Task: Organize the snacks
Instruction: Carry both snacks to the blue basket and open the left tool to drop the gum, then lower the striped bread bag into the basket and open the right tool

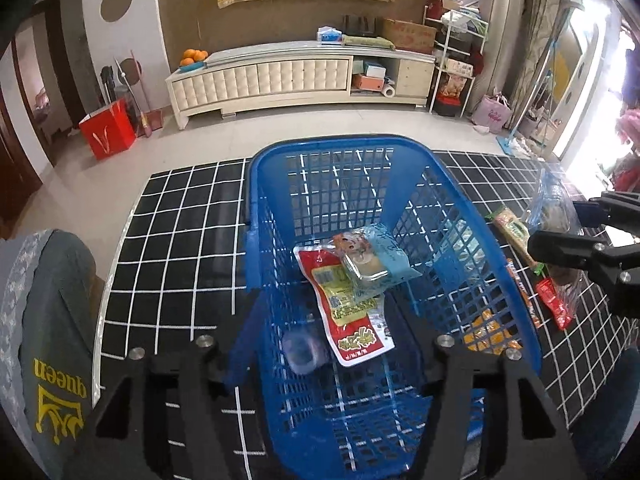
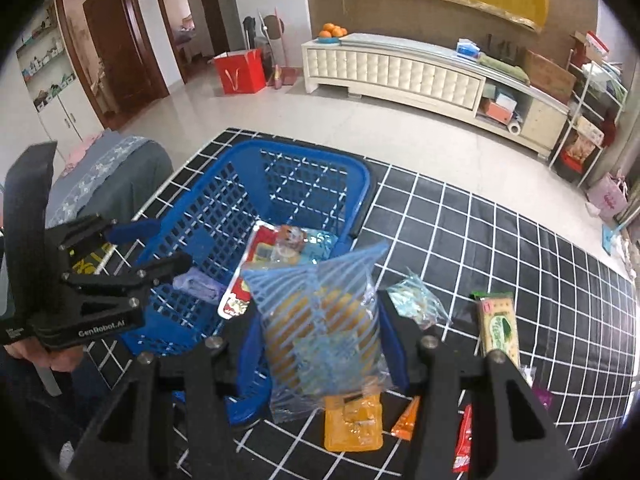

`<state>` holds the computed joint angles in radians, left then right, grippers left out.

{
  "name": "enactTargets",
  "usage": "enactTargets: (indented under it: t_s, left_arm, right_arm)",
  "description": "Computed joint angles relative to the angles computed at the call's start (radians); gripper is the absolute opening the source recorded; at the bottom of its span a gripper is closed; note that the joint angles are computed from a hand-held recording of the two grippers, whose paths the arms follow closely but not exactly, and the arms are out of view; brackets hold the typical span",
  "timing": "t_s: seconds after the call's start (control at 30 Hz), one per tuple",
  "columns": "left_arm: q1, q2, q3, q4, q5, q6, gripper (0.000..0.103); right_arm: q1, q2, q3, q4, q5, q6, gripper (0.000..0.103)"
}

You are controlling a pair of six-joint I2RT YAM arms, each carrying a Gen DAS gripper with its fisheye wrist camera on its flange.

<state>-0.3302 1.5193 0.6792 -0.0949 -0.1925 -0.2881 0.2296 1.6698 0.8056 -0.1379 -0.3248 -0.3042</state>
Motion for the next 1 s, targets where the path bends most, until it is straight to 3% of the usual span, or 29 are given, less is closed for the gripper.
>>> enactTargets:
  t_s: [0.23,0.5,0.73,1.0]
  left_arm:
    - [-0.019,-0.173,-0.056,-0.078,-0.023,-0.016,0.071]
    - [0.015,-0.286,-0.079,-0.140,-0.044,-0.009,0.074]
    - [0.127,-0.271,-0.102,-0.111,0.009,0.030,0.074]
    - [0.231,-0.152,-0.097,-0.015,0.068,0.071,0.074]
  right_arm:
    - [0.047,-0.041,0.010,-0.033,-0.023,0.043,0.057]
    - [0.139,-0.001,0.070,-0.037,0.017,0.082,0.057]
    - [0.204,0.144,0.182,-0.036,0.051,0.111,0.057]
    - [0.228,0.333,0.319,-0.044,0.060,0.153,0.057]
